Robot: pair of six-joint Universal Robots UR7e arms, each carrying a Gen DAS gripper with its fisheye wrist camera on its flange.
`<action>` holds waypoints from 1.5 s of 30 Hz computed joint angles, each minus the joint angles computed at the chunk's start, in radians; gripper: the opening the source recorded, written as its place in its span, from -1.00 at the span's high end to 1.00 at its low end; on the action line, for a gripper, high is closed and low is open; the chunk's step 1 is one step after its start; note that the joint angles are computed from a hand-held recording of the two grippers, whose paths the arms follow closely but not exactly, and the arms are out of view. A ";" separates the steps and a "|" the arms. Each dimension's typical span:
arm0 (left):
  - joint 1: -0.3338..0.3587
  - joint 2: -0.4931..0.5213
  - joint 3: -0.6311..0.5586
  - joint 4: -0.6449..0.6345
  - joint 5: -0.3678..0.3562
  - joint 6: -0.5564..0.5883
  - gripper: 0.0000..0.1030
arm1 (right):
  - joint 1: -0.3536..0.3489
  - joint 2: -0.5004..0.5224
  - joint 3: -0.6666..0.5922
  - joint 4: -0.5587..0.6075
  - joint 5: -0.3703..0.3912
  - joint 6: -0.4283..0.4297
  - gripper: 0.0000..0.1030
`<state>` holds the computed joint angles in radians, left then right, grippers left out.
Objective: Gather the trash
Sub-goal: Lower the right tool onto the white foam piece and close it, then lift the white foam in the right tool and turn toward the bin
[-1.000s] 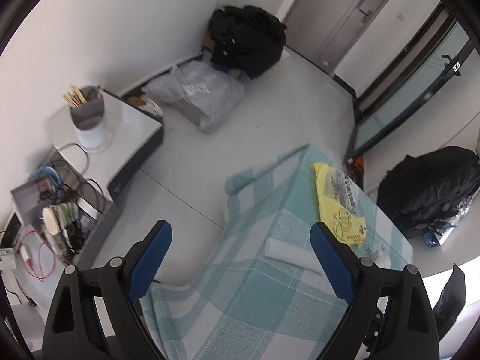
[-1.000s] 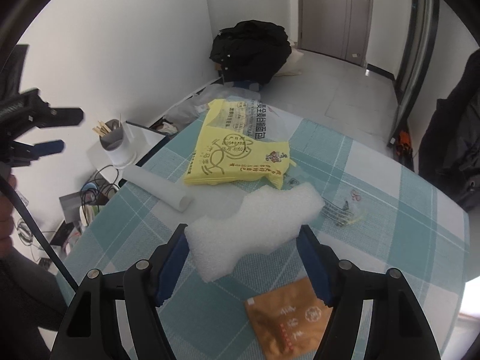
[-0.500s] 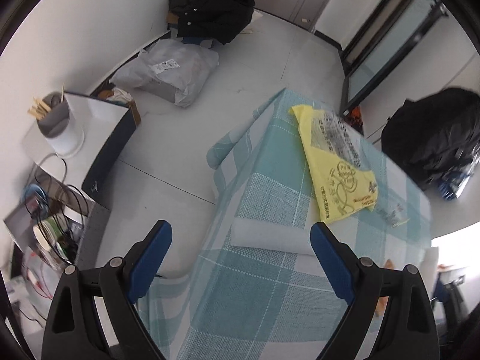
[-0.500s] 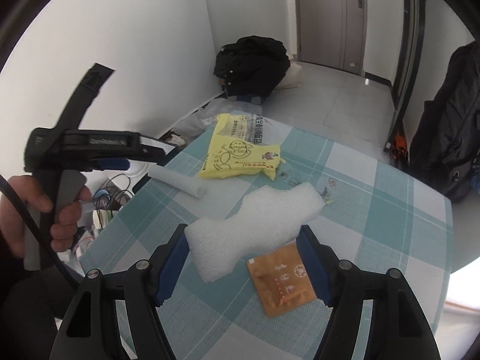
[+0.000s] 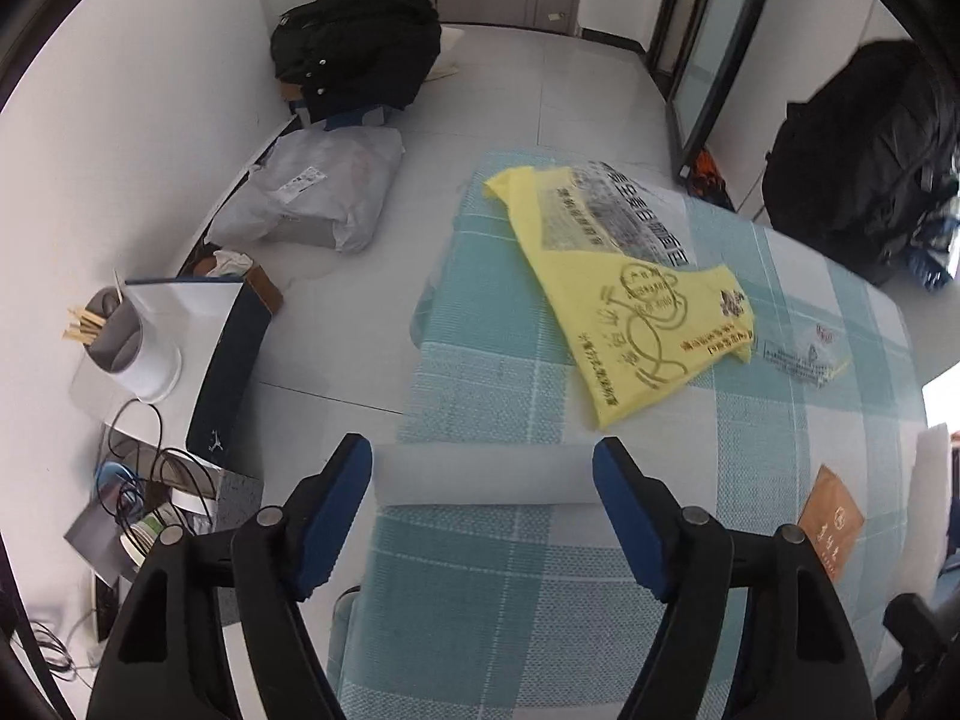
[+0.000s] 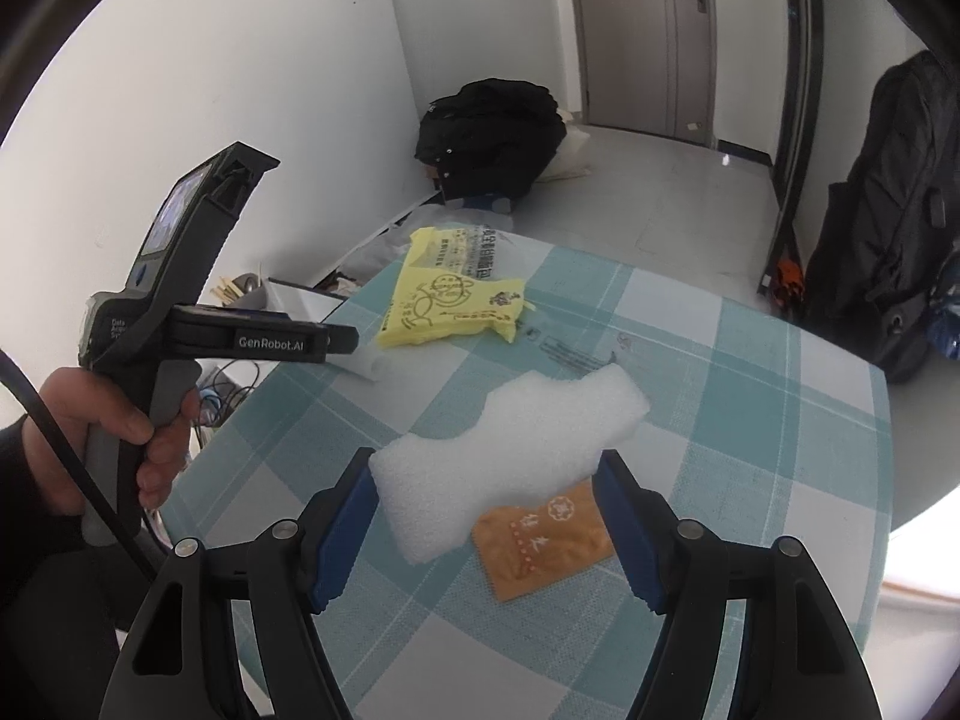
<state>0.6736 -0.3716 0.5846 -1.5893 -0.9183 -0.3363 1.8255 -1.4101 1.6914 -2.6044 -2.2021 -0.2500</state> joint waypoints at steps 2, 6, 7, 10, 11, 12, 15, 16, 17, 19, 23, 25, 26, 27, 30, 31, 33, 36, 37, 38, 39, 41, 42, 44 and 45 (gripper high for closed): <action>-0.006 -0.001 0.015 -0.007 0.032 0.018 -0.33 | -0.005 -0.006 0.002 -0.002 0.006 0.001 -0.39; 0.001 -0.007 0.019 -0.013 0.011 -0.001 -0.18 | -0.010 -0.016 0.007 -0.007 0.016 0.011 -0.39; 0.003 -0.008 0.018 -0.009 0.004 -0.004 -0.15 | -0.011 -0.018 0.008 -0.008 0.017 0.013 -0.39; -0.001 -0.007 0.025 -0.013 0.002 0.007 0.06 | -0.013 -0.020 0.009 -0.007 0.023 0.019 -0.39; 0.000 -0.005 0.019 -0.017 -0.027 0.015 0.43 | -0.014 -0.021 0.010 -0.009 0.023 0.019 -0.39; 0.002 -0.003 0.013 -0.019 -0.055 0.019 0.57 | -0.013 -0.020 0.010 -0.010 0.022 0.020 -0.40; -0.010 0.005 0.014 -0.023 -0.025 0.047 0.67 | -0.014 -0.022 0.009 -0.009 0.022 0.022 -0.39; -0.010 0.006 0.010 -0.023 -0.034 0.045 0.69 | -0.014 -0.022 0.009 -0.009 0.020 0.022 -0.39; -0.010 0.004 0.015 -0.032 -0.036 0.047 0.73 | -0.014 -0.022 0.009 -0.009 0.021 0.023 -0.39; -0.011 -0.003 0.027 -0.047 -0.046 0.061 0.79 | -0.015 -0.023 0.010 -0.011 0.020 0.023 -0.39; -0.004 -0.016 0.042 -0.077 -0.085 0.051 0.85 | -0.016 -0.021 0.008 -0.010 0.018 0.028 -0.39; 0.002 -0.021 0.043 -0.090 -0.111 0.034 0.85 | -0.017 -0.021 0.007 -0.009 0.021 0.035 -0.39; 0.001 -0.024 0.047 -0.099 -0.115 0.033 0.85 | -0.017 -0.022 0.008 -0.010 0.022 0.038 -0.39; 0.001 -0.024 0.046 -0.102 -0.122 0.035 0.85 | -0.017 -0.023 0.008 -0.010 0.021 0.040 -0.40; -0.002 -0.039 0.070 -0.130 -0.138 0.042 0.85 | -0.015 -0.029 0.011 -0.012 0.021 0.038 -0.40; -0.003 -0.043 0.076 -0.135 -0.143 0.039 0.85 | -0.014 -0.031 0.012 -0.011 0.019 0.038 -0.39; -0.003 -0.054 0.092 -0.149 -0.151 0.032 0.86 | -0.013 -0.037 0.017 -0.015 0.021 0.037 -0.39; -0.005 -0.066 0.106 -0.165 -0.159 0.023 0.86 | -0.011 -0.046 0.023 -0.018 0.020 0.042 -0.39; -0.006 -0.071 0.113 -0.171 -0.163 0.025 0.86 | -0.009 -0.049 0.025 -0.021 0.021 0.041 -0.39; -0.008 -0.079 0.126 -0.182 -0.161 0.028 0.86 | -0.007 -0.052 0.027 -0.024 0.018 0.039 -0.39; -0.011 -0.086 0.140 -0.192 -0.159 0.034 0.86 | -0.005 -0.054 0.029 -0.024 0.016 0.039 -0.39; -0.018 -0.100 0.162 -0.200 -0.158 0.041 0.86 | 0.000 -0.060 0.033 -0.030 0.013 0.035 -0.39; -0.021 -0.107 0.171 -0.204 -0.160 0.042 0.86 | 0.003 -0.063 0.035 -0.033 0.011 0.033 -0.39; -0.028 -0.122 0.191 -0.217 -0.160 0.053 0.86 | 0.010 -0.067 0.036 -0.036 0.005 0.030 -0.39; -0.033 -0.129 0.200 -0.223 -0.155 0.059 0.86 | 0.014 -0.070 0.037 -0.037 0.001 0.031 -0.39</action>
